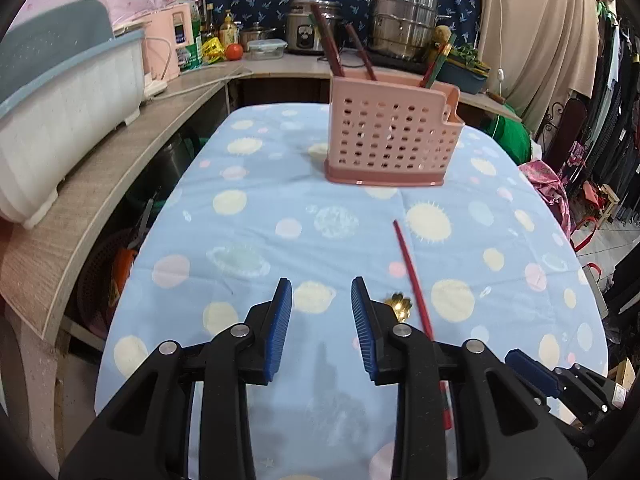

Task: Organize utensils
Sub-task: 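Move both open tools back to the red chopstick and gold spoon, then grasp the red chopstick with the right tool while the left tool grasps the gold spoon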

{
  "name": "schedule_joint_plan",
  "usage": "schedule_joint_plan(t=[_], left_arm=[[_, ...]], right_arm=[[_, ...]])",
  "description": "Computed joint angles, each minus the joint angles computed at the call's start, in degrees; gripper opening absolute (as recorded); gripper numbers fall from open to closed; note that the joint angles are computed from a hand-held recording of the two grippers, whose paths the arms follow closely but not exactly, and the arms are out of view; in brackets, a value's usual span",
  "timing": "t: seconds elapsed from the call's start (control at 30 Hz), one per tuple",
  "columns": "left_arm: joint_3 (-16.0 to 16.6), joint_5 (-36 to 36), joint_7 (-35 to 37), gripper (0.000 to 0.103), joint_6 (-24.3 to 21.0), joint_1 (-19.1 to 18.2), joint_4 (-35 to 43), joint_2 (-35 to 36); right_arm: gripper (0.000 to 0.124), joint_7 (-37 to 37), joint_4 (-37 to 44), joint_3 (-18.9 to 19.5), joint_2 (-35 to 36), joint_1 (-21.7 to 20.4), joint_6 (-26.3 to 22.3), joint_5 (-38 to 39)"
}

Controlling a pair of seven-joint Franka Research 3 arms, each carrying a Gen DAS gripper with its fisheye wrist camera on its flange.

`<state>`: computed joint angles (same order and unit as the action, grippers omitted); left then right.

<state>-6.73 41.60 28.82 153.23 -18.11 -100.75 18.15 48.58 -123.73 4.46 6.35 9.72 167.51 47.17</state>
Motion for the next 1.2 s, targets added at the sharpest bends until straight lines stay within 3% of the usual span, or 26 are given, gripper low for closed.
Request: schedule_joint_plan(t=[0.63,0.87,1.2], left_arm=[[-1.28,-4.18,1.77,0.030,-0.26,0.64,-5.15,-0.54],[-1.63,-5.79,3.13,0.030,-0.37,0.64,-4.96,-0.05],[-2.09,-7.80,5.17,0.045,0.16,0.07,-5.16,0.61]], right_arm=[[0.019,2.39,-1.43,0.57,2.10,1.00,-1.48,-3.68],[0.012,3.44,-2.18,0.85,2.40,1.26,1.21,-5.59],[0.007,4.50,-2.68,0.88,2.28,0.00,2.80,-4.48]])
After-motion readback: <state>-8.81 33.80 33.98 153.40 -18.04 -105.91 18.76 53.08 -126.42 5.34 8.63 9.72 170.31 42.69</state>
